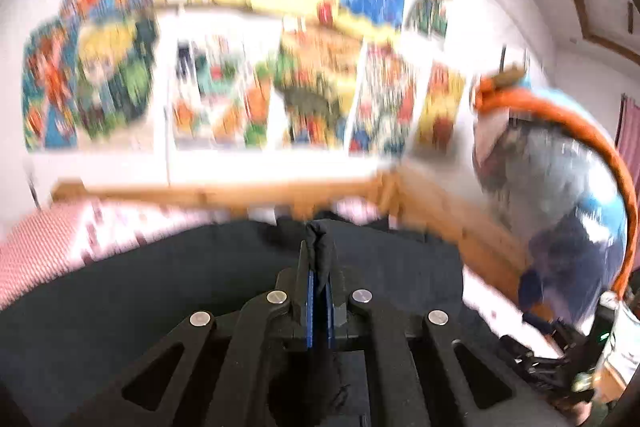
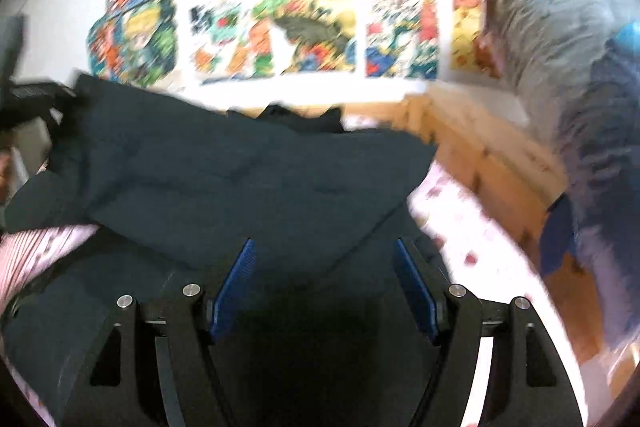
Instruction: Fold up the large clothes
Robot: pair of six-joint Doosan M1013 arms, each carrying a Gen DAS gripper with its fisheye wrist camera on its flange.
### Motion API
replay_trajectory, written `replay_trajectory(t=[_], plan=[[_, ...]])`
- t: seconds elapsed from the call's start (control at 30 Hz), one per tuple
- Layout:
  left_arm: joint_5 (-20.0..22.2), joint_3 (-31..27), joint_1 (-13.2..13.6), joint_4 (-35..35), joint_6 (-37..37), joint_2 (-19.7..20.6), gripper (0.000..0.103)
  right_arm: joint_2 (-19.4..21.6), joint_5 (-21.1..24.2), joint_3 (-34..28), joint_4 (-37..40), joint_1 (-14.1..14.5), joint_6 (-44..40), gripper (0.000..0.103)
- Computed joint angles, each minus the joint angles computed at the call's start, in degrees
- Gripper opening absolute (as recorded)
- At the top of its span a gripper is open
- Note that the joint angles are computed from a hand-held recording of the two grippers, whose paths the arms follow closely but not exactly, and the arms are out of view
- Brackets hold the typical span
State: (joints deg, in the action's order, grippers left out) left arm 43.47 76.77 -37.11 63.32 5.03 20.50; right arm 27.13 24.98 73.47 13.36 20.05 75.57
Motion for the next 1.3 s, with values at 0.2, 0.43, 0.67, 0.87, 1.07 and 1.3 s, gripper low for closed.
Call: replay_trajectory(t=[0.2, 0.43, 0.67, 0.87, 1.07, 1.3], plan=[[6.4, 1.2, 1.5, 1.6, -3.1, -0.9, 0.004, 5.6, 1.0, -8.6, -11.0, 1.3, 9.6, 0.066], [5.9, 5.0, 5.9, -11.7, 0.8, 2.0, 0.005, 15.6, 10.9, -24.1, -16.2, 2.4, 12.7, 0.066], [5.5, 5.8, 8.8, -20.9, 5.8, 5.9, 0.005, 26.3, 23.8, -40.5, -21.8, 3.9, 11.2, 0.066], [4.3, 5.4, 9.6, -22.5, 8.5, 7.2, 0.008, 31.4, 29.9, -46.3, -24.2, 4.4, 11.0, 0.068], [-3.0, 10.0, 9.7, -18.2, 0.0, 4.4, 0.013, 31.8, 31.0, -46.6, -20.5, 3.9, 10.9, 0.07], [-6.3, 17.2, 8.3, -2.1, -22.0, -1.8, 0.078, 21.2, 14.8, -30.0, -16.0, 3.5, 9.6, 0.077]])
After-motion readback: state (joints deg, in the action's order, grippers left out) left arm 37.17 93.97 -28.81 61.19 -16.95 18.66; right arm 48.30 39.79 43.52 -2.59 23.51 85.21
